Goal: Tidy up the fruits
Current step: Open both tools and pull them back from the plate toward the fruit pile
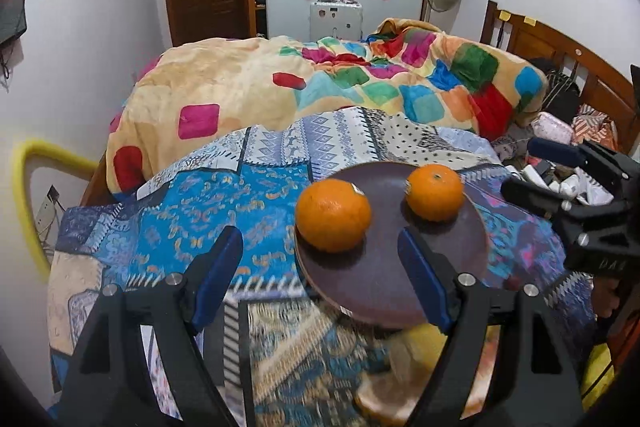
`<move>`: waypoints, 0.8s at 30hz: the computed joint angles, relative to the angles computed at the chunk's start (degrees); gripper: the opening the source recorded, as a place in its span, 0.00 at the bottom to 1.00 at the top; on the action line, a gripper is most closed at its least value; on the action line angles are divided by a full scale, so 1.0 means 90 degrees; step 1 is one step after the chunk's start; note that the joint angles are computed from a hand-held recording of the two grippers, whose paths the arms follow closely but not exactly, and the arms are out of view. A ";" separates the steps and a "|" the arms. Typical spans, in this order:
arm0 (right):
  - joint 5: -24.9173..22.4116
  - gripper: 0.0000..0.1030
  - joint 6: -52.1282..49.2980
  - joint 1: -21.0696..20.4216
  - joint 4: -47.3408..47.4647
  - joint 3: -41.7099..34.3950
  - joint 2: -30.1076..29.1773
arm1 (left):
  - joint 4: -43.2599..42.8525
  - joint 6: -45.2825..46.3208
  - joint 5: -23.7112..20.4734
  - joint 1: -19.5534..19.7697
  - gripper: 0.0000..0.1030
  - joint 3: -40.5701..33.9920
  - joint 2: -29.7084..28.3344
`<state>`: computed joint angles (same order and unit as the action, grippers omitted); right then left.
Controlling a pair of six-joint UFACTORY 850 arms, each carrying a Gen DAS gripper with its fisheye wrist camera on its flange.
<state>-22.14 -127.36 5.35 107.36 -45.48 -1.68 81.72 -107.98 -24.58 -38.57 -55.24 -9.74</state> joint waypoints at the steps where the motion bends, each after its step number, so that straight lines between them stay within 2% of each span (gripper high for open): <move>1: -0.0070 0.72 -0.0019 -0.0039 0.0033 0.0094 0.0117 | 0.0001 -0.0054 -0.0043 -0.0065 0.78 0.0102 0.0109; 5: -0.0310 0.74 -0.0137 -0.0160 0.0153 0.0564 0.0668 | -0.0054 -0.0139 -0.0415 -0.0453 0.78 0.0450 0.0487; 13: -0.0626 0.76 -0.0069 -0.0386 0.0023 0.1381 0.1394 | -0.0099 -0.0557 -0.0805 -0.1119 0.81 0.1046 0.0997; 17: -0.0583 0.77 -0.0601 -0.0426 0.0538 0.1905 0.1697 | -0.0028 -0.0858 -0.1054 -0.1484 0.82 0.1302 0.1068; 24: -0.0709 0.79 -0.0590 -0.0425 0.0564 0.2497 0.1881 | 0.0195 -0.1551 -0.1230 -0.1902 0.83 0.1683 0.1051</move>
<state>-28.52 -132.67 1.52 112.44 -23.00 15.25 83.47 -121.94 -35.65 -55.70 -40.09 -0.28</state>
